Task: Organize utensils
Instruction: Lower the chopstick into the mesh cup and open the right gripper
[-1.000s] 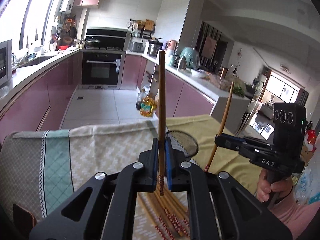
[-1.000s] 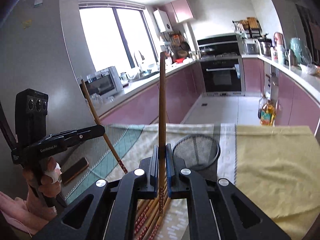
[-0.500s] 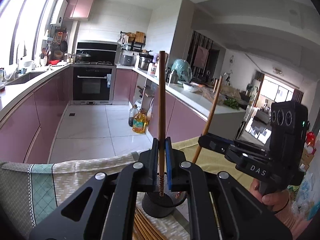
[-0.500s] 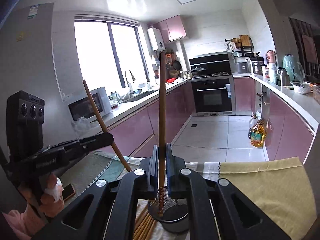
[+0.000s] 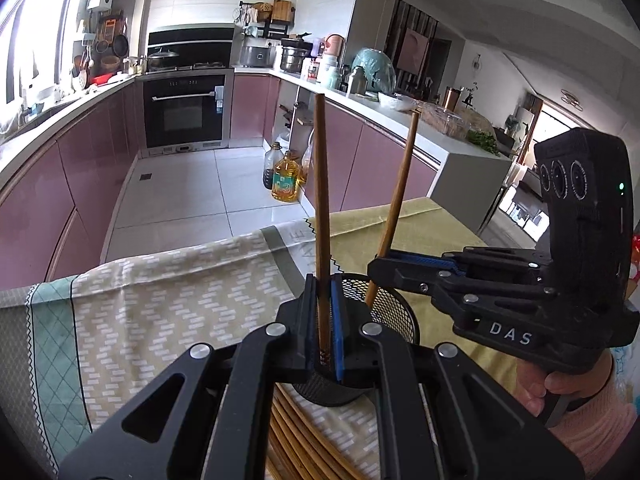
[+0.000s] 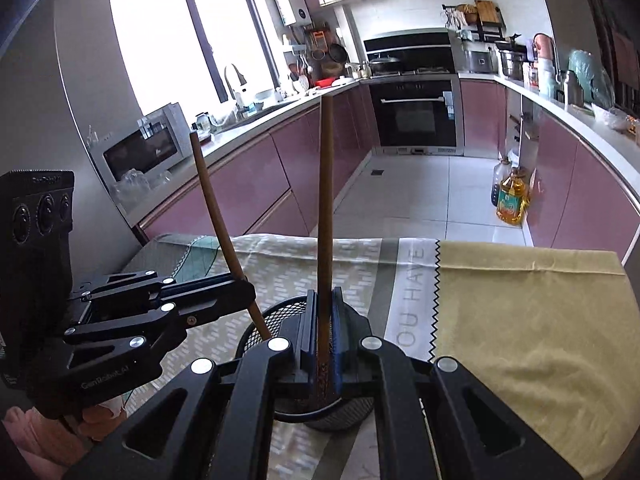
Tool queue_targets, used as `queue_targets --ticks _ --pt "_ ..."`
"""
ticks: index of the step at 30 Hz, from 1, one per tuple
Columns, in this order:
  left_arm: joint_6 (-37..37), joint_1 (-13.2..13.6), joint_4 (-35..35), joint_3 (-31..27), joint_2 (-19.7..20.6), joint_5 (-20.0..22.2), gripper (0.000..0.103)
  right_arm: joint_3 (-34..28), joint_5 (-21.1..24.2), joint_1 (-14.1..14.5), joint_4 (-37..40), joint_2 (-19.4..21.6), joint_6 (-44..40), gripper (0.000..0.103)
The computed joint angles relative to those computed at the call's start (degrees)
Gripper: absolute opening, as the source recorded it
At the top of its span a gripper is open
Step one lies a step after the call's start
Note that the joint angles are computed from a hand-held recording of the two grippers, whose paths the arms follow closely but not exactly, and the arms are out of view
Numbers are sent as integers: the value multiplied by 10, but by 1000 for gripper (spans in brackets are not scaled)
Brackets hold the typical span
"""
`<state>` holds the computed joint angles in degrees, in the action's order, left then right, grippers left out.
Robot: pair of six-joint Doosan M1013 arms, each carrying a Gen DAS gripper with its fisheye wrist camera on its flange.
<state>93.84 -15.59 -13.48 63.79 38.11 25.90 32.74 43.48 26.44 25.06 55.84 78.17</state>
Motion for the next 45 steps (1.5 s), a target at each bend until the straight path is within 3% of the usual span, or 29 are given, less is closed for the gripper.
queue_targets --ticks 11,18,22,25,27,32,35,38,45 --pt "-49 0 53 -34 23 25 8 -84 52 2 -25 42 38 7" --pt "-75 1 75 -10 11 1 9 -74 36 5 -36 37 47 9" --pt "-108 0 106 26 -8 -33 23 -40 6 6 -46 19 52 15" --pt "-181 -3 190 61 -27 -64 39 17 -43 9 -54 -11 43 26" --pt "-233 -4 250 87 -41 -83 47 62 -82 10 -45 -36 22 27" --pt "-388 -7 421 147 -74 -102 63 172 -159 10 68 -96 -111 36" --pt "-434 -6 471 174 -86 -94 66 219 -172 10 135 -119 -194 38" --pt "-407 -3 432 191 -91 -81 66 244 -153 12 165 -128 -231 39" --pt "-332 -2 340 206 -82 -35 62 230 -77 24 81 -104 -151 39"
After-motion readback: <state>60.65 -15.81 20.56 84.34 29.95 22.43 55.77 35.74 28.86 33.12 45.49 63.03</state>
